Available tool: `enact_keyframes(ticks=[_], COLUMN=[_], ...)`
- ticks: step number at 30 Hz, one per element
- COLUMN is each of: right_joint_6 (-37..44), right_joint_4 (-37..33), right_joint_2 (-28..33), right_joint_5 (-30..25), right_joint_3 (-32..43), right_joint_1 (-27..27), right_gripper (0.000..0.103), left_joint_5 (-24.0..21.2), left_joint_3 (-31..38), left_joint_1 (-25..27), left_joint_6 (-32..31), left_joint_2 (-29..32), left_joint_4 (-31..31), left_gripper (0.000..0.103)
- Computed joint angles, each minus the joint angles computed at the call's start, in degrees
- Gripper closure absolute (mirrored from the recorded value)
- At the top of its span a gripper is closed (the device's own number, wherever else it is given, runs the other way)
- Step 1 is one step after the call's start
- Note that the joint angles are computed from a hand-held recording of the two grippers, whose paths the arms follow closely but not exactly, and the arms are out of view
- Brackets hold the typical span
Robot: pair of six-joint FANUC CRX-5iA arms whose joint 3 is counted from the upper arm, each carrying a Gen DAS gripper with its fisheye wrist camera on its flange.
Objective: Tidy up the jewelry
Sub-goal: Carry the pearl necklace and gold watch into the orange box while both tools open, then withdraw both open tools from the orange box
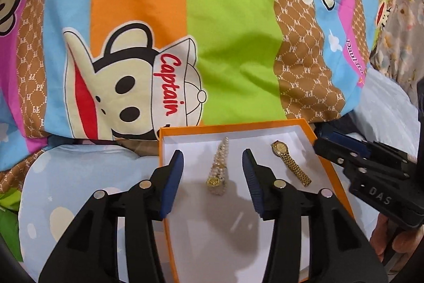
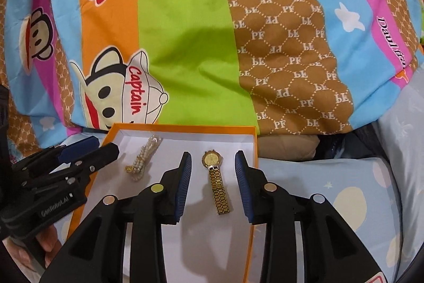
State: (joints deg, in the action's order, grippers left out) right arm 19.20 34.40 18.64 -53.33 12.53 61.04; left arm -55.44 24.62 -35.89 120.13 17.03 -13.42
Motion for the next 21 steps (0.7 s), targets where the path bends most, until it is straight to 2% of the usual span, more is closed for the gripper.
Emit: enact_keyframes(ticks=[2, 4, 8, 12, 17, 21], right_joint_6=[-1.36, -1.97, -2.58, -2.44, -4.71, -7.39], right_joint_4=[0.8, 0.58, 0.42, -0.65, 0.21, 0.16], right_joint_2=[-2.07, -4.22, -7.09, -6.53, -6.72, -9.01], right_joint_5=[0.75, 1.16, 1.21, -0.91, -3.19, -3.42], right_joint_3=[-2.78, -5.52, -9.63, -10.38, -11.68, -14.12], right_joint_1=[0.73, 1.88, 4.92, 7.45, 9.72, 11.42], right_gripper=[0.069, 0.069, 0.069, 0.071, 0.073, 0.073], left_joint_5=[1.14, 1.66, -1.61, -6.59, -9.08, -9.09], left_joint_3=[-2.34, -4.82, -7.69, -8.28, -10.51, -13.25], left_joint_1=[0.13, -0.1, -1.98, -5.02, -5.5, -5.99], left_joint_6=[0.76, 1.36, 3.02, 4.2, 4.23, 4.36], left_joint_2=[-2.03, -4.21, -6.94, -7.17, -7.68, -9.57], left_joint_4=[-0.16, -0.67, -3.68, -7.53, -5.23, -3.96], left_gripper=[0.058, 0.052, 0.05, 0.05, 0.05, 0.05])
